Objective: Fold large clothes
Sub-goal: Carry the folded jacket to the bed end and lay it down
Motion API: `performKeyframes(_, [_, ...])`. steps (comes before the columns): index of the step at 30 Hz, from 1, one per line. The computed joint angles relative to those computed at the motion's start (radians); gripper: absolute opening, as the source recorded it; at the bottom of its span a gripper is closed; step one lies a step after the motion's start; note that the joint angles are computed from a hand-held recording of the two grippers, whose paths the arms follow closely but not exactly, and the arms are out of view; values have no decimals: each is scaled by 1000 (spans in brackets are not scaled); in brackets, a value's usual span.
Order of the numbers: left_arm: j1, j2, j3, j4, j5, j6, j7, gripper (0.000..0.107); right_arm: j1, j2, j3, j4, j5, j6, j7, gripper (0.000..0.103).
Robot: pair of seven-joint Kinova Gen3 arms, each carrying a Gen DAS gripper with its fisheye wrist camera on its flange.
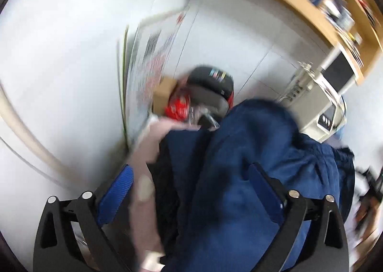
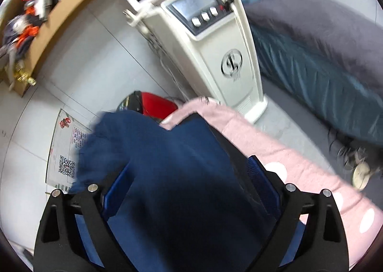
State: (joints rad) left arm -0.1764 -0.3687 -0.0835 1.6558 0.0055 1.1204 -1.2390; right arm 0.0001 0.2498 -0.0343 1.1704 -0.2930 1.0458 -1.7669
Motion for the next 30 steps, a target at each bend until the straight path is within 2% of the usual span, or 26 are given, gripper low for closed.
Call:
performKeyframes(4, [38,-5,185,-111,-163,131,64,97,-181,-78,80,-58,163,139,34,97])
performKeyframes(6, [72,20,278,-167,-199,212,97,97,-212,-108,34,-65,206,221,63,97])
performKeyframes(7, [81,37,313,-197,-193,253,105,97,-200,-112,5,-75,205,261,82,97])
performKeyframes(10, [173,103,363,-264,-161,353,156,97,-234,-153,-73,-58,255,359,101,97])
performKeyframes(13, [186,174,485,-287,-238,456,265,97,-308,-203,-99,-6,326,399,75,97])
performKeyframes(15, [204,185,539,-286,-287,488,325,97,-334,-219,-110,11,347,434,60,97])
performKeyframes(21, [295,235,575,-326,-356,574,417,97,-414,-244,-156,49,467,475,-18,97])
performKeyframes(23, [325,251,579,-342,-381,602,443,97,-429,-237,-160,28,468,502,-30,97])
performKeyframes(28, [389,274,544,-364,-396,641,452,97,-486,-221,-184,6,544,543,-80,97])
performKeyframes(30, [411,277,522,-365,-400,642,456,97,-499,-212,-182,-6,539,554,-76,97])
